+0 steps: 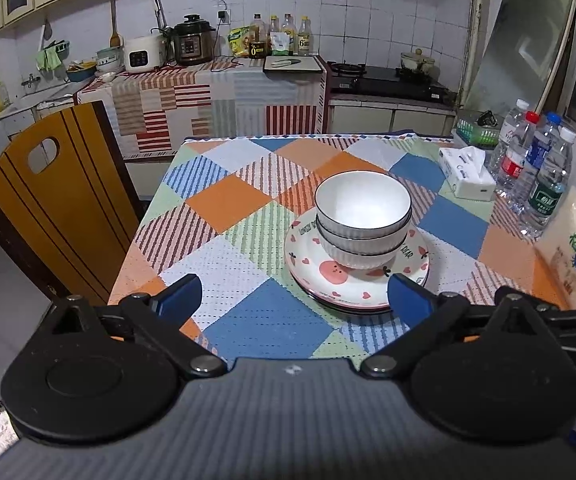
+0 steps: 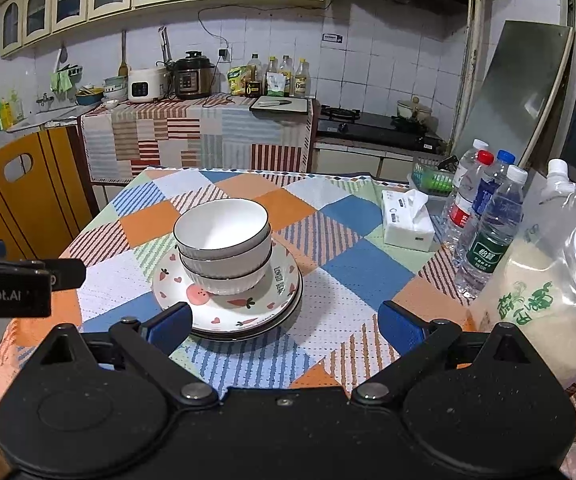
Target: Organize plates and bowls
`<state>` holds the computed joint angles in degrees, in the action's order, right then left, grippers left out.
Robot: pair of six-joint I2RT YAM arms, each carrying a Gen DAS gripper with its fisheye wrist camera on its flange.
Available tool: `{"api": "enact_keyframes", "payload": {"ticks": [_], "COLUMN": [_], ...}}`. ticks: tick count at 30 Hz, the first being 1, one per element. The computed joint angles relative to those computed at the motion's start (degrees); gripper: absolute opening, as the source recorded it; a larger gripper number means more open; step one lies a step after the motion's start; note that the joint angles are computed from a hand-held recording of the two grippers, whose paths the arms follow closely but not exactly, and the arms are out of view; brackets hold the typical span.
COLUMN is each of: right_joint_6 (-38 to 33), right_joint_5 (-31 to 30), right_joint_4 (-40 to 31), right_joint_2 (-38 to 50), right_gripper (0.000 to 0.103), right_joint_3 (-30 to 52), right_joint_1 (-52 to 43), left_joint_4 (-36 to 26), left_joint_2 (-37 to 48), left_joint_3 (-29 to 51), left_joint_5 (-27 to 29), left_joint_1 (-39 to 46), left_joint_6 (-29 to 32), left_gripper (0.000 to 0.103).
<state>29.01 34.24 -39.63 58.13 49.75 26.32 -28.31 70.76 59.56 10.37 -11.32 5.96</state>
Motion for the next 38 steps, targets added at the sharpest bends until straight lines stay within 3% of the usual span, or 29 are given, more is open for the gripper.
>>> {"api": "enact_keyframes", "payload": {"ticks": [12, 18, 38], "right_joint_6": [0.7, 0.9, 1.7], "right_joint_5": [0.5, -0.1, -0.9], "right_joint_4": [-0.9, -0.8, -0.8], "right_joint_2": [0.7, 0.7, 0.4], "right_gripper": [0.101, 0.101, 0.101], "right_joint_3": [0.0, -0.3, -1.2], "right_joint_1": [0.0, -0.4, -1.0], "left_joint_4": [0.6, 5.0, 1.2], "left_joint_2": [-0.8, -3.3, -4.0], "left_joint_3": [-0.8, -3.9, -3.1], "left_joint_5": [-0.3, -4.4, -1.9], "left_joint_1": [-0.1, -0.9, -1.5], "left_joint_6": [-1.0, -3.5, -1.3], "left_gripper": [0.101, 0.103, 0.103]}}
